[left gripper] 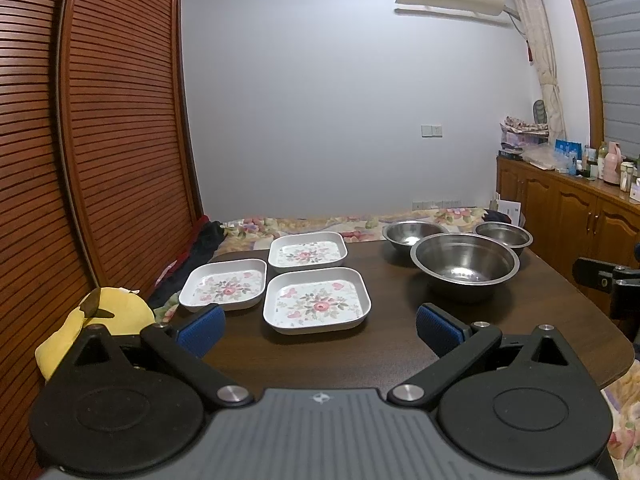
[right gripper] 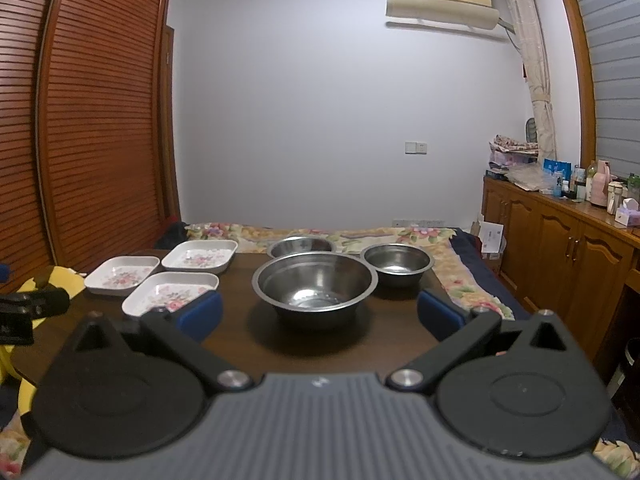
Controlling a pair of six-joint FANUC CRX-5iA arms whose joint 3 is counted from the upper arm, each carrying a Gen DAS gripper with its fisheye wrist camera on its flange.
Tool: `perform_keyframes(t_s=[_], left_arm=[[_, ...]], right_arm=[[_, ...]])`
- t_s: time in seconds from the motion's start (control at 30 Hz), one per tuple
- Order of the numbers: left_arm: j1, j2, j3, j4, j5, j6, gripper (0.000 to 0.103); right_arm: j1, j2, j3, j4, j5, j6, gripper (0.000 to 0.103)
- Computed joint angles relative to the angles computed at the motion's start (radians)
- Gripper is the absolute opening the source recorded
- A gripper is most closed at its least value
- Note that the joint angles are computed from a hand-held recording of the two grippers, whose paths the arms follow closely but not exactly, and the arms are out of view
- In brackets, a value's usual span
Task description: Organize plates and bowls
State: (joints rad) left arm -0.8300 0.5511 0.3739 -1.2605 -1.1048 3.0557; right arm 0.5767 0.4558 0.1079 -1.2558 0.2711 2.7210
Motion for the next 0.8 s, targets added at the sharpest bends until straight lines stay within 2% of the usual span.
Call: perform_keyframes(t_s=[0.8], left_arm=[[-0.002, -0.012, -0.012, -0.004, 0.005, 0.004, 0.103]], right_arm=[[0.006, -0.001, -0.007, 0.034, 0.013, -0.039, 0.103]])
